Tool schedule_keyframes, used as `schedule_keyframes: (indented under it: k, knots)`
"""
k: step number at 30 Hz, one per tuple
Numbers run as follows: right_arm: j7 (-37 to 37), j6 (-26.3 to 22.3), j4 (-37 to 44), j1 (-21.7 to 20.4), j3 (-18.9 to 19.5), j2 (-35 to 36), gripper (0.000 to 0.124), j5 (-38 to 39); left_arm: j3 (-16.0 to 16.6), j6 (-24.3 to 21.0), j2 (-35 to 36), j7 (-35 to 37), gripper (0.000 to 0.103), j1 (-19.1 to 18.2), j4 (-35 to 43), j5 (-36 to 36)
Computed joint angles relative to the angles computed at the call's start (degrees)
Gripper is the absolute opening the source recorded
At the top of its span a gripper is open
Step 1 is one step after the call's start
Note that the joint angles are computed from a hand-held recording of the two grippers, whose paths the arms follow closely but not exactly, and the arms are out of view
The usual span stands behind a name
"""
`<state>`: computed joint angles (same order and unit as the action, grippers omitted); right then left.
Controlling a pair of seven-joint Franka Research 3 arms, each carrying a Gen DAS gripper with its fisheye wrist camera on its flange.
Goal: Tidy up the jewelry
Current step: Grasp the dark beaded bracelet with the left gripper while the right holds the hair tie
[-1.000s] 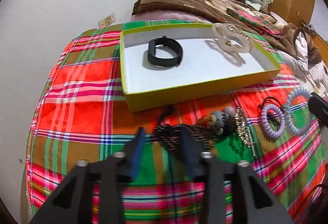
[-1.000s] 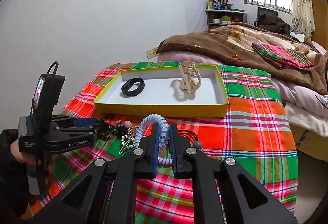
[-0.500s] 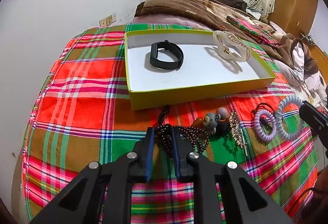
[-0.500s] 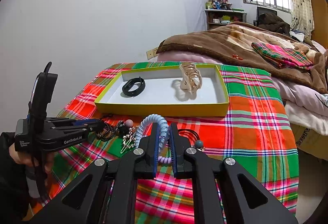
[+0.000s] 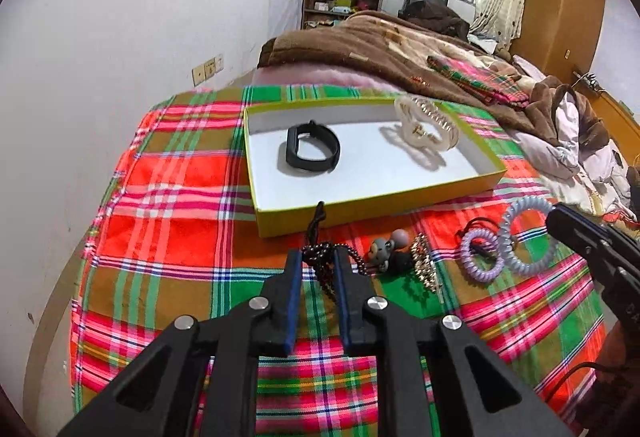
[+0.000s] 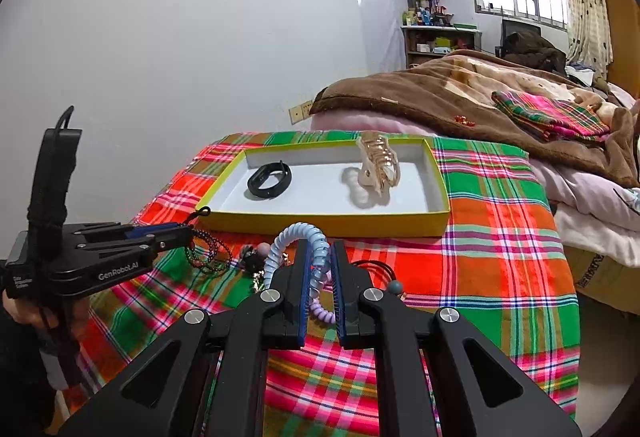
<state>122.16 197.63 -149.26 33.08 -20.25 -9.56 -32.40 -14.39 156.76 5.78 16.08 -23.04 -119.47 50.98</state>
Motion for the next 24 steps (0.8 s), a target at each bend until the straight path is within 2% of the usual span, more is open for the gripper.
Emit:
schedule_keyframes:
  k: [1,7,10,11,12,14,17,19,22,24]
  knots:
    - [-0.4,0.0,-0.1,-0.4,0.5,-0.1,0.01,0.4,0.0,0.5,-0.3,0.0,0.004,0.1,-0.2,0.1]
    - [-2.6,0.2,-0.8,-1.4,2.2,-1.0,0.01,3.0,-0.2,0.5,-1.7,-1.5,0.003,0.3,-0.7,2.5]
    - [-2.9,0.2,-1.0,-0.7,1.3,-1.2,0.01,3.3,-0.1,1.9,-2.1,-2.4,0.003,0.8,-1.6,2.6]
    - [-2.5,0.1,-1.0,0.2,0.3,-1.1,0.01,2.8,0.2,3.7,-2.0,-3.0,0.003,1.4,-2.2,2.0]
    - [-2.3,0.1,-0.9,0.7,-0.3,-1.0,0.01,2.5,0.1,4.6,-1.5,-0.6,0.003,2.0,-2.7,-1.5]
    - [-2.0,0.2,-0.8,1.2,-0.8,-0.7,0.01,2.3,0.1,4.5,-0.6,1.5,0.005,2.5,-2.8,-5.4]
    - [0.2,0.0,0.0,2.5,-2.8,0.1,0.01,0.0,0.2,4.1,1.4,4.9,0.02,2.7,-2.0,-9.5]
    - [2.0,0.0,0.5,3.4,-4.2,0.5,0.01,-2.3,0.6,3.3,2.6,5.5,0.042,2.3,-1.0,-10.1]
    - [4.1,0.1,1.1,2.9,-4.3,0.9,0.01,-4.3,0.4,2.3,4.6,9.0,0.046,1.8,0.5,-12.7]
    - [5.6,0.1,1.5,2.3,-4.1,1.3,0.01,-5.7,1.3,1.1,5.1,8.5,0.046,0.4,1.4,-10.3]
